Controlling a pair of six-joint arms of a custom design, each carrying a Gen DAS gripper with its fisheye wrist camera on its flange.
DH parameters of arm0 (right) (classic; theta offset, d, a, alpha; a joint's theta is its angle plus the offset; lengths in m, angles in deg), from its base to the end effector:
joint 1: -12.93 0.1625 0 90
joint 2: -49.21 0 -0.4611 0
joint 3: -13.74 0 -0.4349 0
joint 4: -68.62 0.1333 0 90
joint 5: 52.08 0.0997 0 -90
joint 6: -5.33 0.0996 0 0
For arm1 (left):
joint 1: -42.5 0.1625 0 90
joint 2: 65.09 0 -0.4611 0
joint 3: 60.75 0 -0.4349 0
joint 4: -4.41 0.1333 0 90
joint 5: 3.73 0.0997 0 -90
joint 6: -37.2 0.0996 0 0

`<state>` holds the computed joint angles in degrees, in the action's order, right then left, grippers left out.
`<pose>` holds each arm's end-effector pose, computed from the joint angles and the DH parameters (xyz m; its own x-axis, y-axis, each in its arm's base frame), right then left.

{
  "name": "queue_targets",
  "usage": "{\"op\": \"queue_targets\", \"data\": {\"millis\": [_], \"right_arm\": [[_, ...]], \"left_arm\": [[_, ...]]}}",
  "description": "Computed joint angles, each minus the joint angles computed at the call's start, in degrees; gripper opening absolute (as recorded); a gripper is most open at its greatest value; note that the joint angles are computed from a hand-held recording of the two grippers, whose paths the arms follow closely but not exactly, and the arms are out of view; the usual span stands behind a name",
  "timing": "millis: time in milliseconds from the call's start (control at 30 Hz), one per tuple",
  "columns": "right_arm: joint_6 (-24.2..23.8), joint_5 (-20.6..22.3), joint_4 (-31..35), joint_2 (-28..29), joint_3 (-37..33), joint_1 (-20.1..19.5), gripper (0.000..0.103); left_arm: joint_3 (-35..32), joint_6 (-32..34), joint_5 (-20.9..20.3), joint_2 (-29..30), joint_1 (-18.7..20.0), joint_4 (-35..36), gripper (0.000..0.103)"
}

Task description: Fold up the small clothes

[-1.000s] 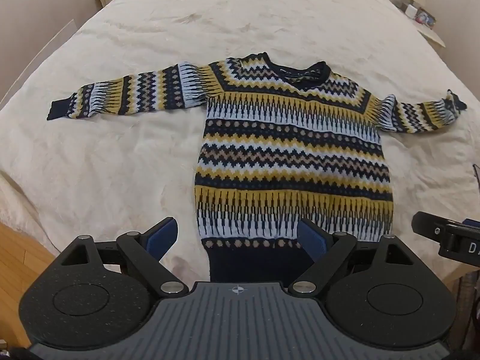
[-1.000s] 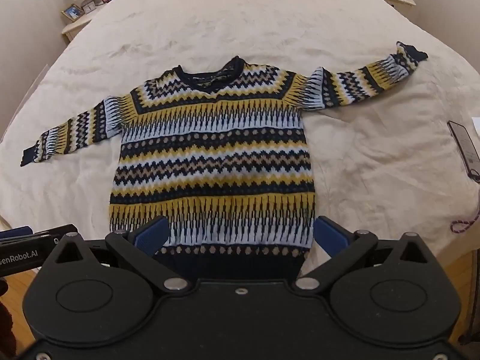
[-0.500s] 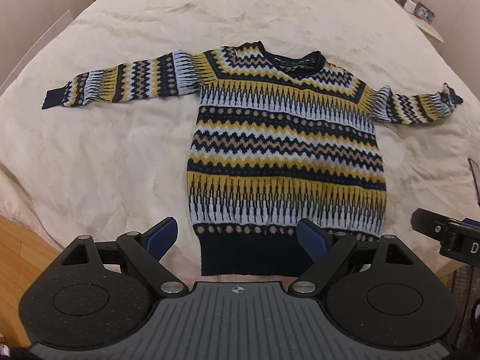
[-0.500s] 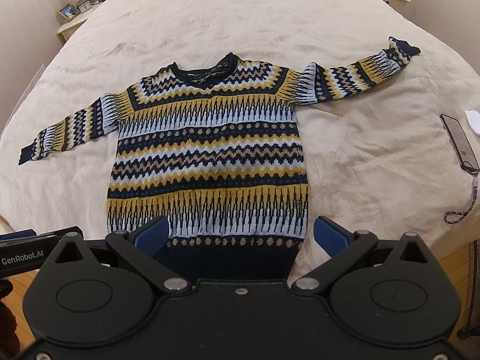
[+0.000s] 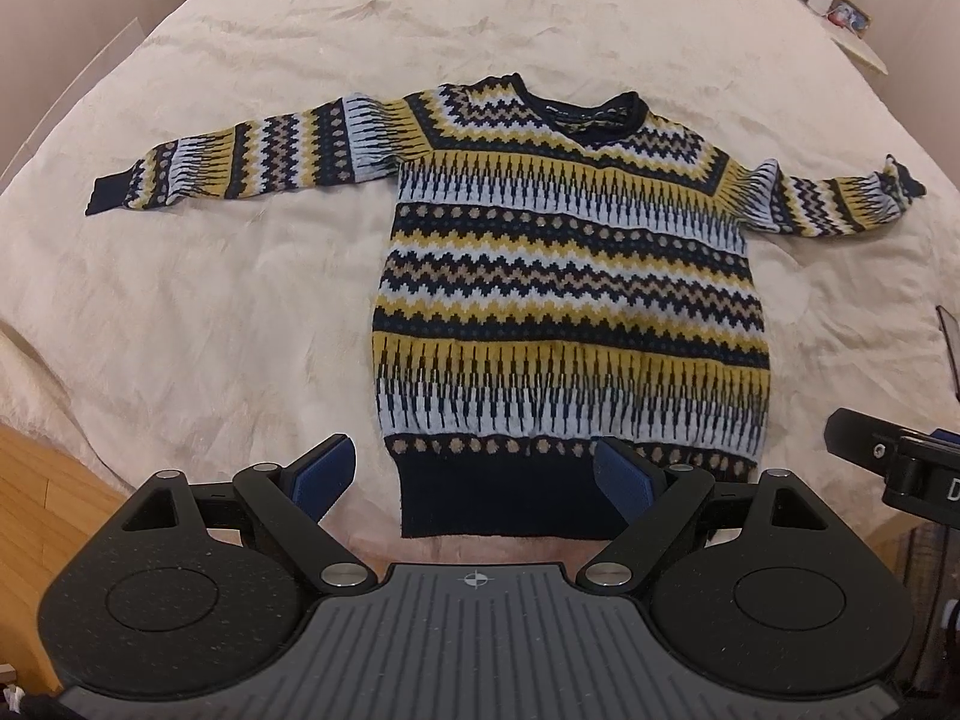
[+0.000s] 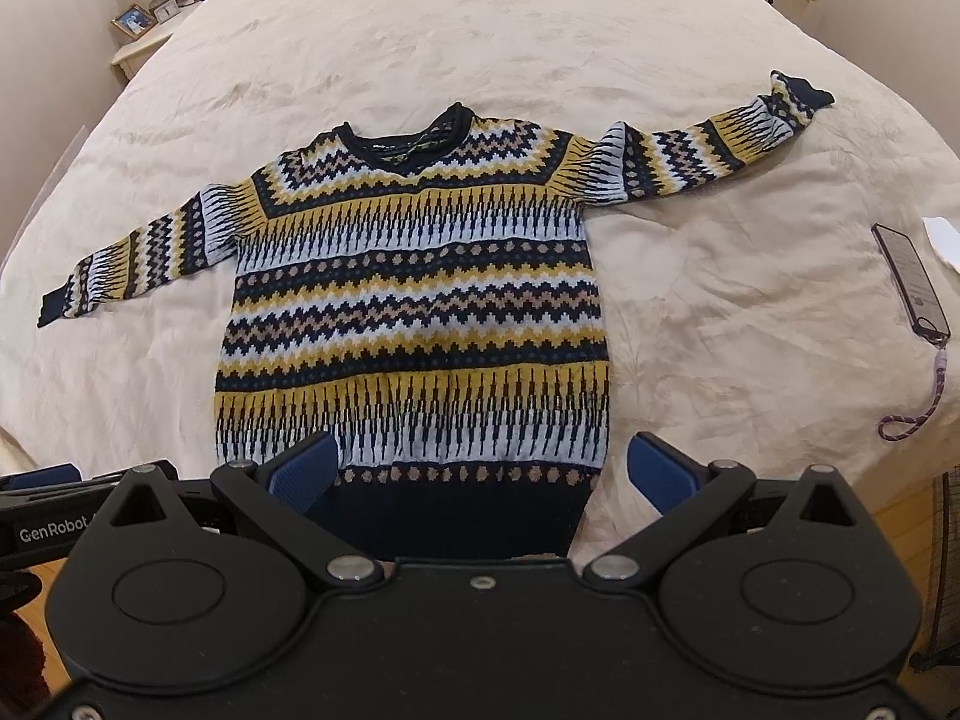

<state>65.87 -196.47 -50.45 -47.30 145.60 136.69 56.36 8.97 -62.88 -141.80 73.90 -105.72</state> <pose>0.2631 -0.2995 0.3005 -0.6947 0.5240 0.4927 0.1068 0.7525 -0.6498 -0.3316 -0.4184 0.2146 -0.6392 0.4960 -0.5877 0.5656 0.8210 0.0777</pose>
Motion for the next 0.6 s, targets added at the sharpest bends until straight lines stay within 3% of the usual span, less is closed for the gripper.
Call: {"op": "queue_targets", "data": {"millis": [600], "right_arm": [[0.9, 1.1, 2.2, 0.9, -1.6, -0.4, 0.102]], "left_arm": [[-2.0, -0.6, -0.4, 0.7, 1.4, 5.1, 0.087]]}}
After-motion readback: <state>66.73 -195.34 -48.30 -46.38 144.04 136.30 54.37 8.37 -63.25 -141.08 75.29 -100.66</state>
